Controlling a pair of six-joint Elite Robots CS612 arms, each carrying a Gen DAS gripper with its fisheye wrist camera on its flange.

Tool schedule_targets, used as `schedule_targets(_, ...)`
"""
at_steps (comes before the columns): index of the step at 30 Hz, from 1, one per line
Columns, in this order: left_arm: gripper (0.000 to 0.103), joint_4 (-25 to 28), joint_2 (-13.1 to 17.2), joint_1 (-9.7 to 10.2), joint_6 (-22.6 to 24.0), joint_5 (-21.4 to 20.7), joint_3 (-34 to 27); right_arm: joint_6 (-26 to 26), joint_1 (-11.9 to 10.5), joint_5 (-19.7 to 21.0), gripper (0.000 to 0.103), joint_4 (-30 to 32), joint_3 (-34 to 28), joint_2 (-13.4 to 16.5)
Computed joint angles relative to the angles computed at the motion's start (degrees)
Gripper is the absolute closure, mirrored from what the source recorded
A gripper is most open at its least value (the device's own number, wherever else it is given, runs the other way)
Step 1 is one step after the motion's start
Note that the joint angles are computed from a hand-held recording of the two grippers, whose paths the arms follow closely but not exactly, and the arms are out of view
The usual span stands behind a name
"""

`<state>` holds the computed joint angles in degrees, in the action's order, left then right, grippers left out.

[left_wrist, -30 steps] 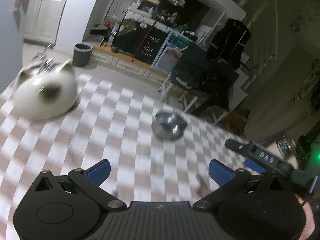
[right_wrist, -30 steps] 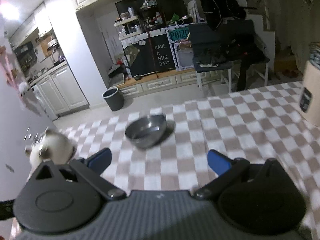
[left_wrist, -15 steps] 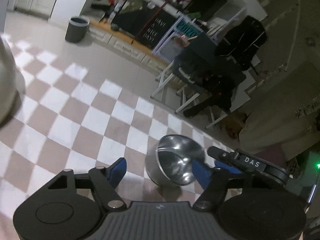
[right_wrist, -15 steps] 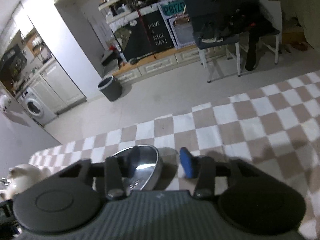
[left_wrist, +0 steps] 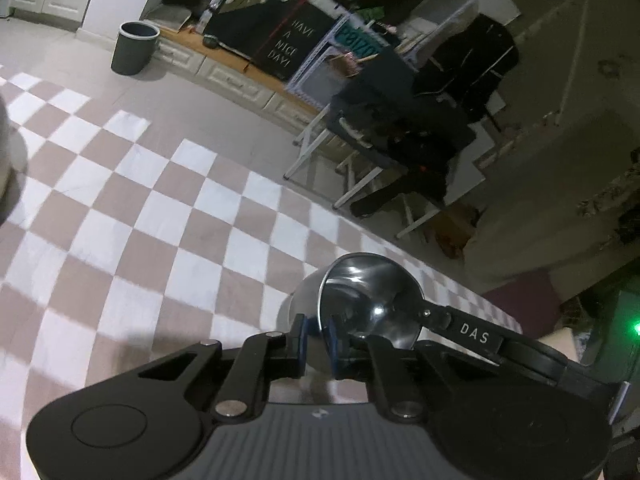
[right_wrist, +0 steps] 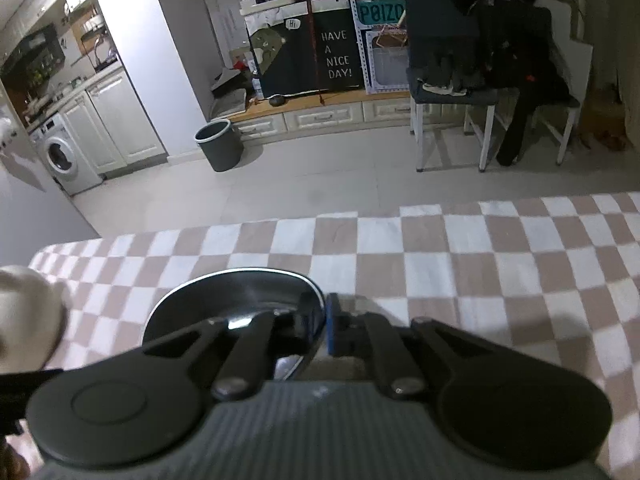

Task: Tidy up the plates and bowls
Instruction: 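Close the left gripper on the steel bowl rim while the right gripper closes on it, then carry the steel bowl with both grippers and lower it over the stainless trays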

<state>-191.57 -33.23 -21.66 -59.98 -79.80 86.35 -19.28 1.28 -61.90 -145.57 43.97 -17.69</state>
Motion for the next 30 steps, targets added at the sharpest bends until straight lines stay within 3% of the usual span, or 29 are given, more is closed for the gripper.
schedule_targets(6,0.093,-1.7,-4.8,-3.3,-0.2,2.9,5.6,-2.7,-2.2,2.8,0.096,-5.2,12.9,-8.0)
schedule_targets(16,0.093,-3.2,-11.5,-10.78,-0.6,6.6,13.2,-3.9,-8.1,9.4,0.095,-14.1,31.9,-19.5)
schedule_targets(22,0.093,-1.7,-13.0,-14.69,2.4,7.5,14.1,-5.4,-11.8,11.2,0.094,-17.8,38.8,-23.6)
schedule_targets(30,0.093,-0.9,-11.1,-17.63,4.2,4.9,12.0,-6.3,-15.9,11.1,0.093,-20.1,44.3,-26.1)
